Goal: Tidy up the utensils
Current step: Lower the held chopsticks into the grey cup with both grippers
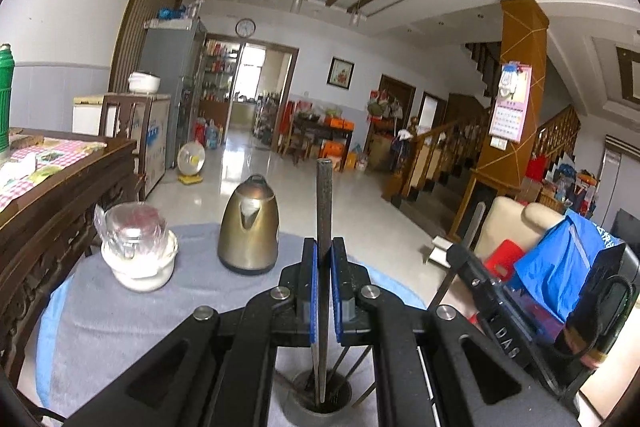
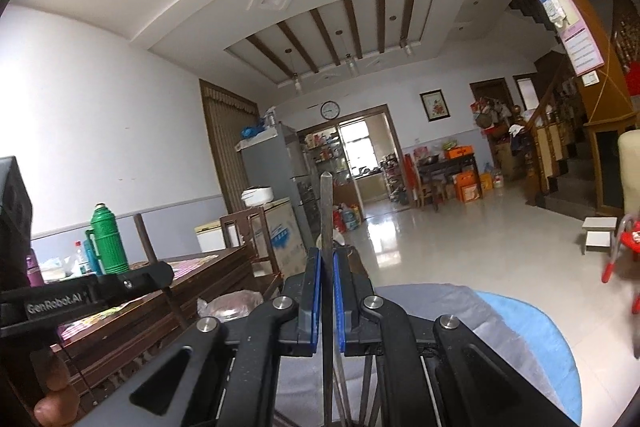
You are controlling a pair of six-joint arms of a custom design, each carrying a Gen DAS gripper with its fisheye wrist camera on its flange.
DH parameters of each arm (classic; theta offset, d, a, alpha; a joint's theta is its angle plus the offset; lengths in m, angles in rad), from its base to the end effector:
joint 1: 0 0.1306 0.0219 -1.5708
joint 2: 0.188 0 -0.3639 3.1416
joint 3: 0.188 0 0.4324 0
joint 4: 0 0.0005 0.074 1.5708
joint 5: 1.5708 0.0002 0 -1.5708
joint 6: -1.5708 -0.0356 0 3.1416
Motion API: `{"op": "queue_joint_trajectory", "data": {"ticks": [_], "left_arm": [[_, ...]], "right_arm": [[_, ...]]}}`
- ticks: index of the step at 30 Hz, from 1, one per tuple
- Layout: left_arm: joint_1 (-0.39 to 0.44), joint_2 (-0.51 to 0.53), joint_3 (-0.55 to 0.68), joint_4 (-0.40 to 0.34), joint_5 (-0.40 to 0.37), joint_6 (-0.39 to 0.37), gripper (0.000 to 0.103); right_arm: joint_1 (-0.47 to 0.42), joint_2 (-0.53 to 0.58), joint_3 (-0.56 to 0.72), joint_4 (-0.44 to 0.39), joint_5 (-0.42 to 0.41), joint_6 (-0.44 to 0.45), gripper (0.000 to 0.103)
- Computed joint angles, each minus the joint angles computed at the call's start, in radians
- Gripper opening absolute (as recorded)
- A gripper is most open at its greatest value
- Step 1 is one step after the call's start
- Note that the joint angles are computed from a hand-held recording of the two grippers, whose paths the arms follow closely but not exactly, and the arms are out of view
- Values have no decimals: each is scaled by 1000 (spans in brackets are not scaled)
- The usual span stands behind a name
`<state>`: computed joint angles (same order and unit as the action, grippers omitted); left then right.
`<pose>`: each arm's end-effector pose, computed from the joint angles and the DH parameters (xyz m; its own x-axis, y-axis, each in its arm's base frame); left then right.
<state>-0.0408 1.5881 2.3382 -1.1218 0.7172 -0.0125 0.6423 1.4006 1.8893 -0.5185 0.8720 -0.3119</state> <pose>0.5049 -0.0445 0.7448 -0.3548 0.0239 -0.9346 0.6471 0.7278 -0.2271 0.4226 0.2815 0.6944 0.0471 0.2818 -0.9583 0.2238 0.9320 0.2850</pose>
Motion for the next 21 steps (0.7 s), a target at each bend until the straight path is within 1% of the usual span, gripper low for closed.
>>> {"op": "queue_joint_trajectory", "data": {"ticks": [3, 5, 11, 21], "left_arm": [[-10, -27, -60, 75, -16, 23, 6], [-19, -36, -83, 97, -31, 24, 6], [-40, -42, -119, 104, -67, 7, 6], [-70, -50, -151, 102, -112, -12, 6]], "right_arm": [[-4, 14, 5, -1, 17, -4, 6], [-10, 21, 8, -14, 20, -20, 6], [-29, 28, 2, -60, 16, -84, 6], [-45, 27, -1, -105, 12, -128, 6]]}}
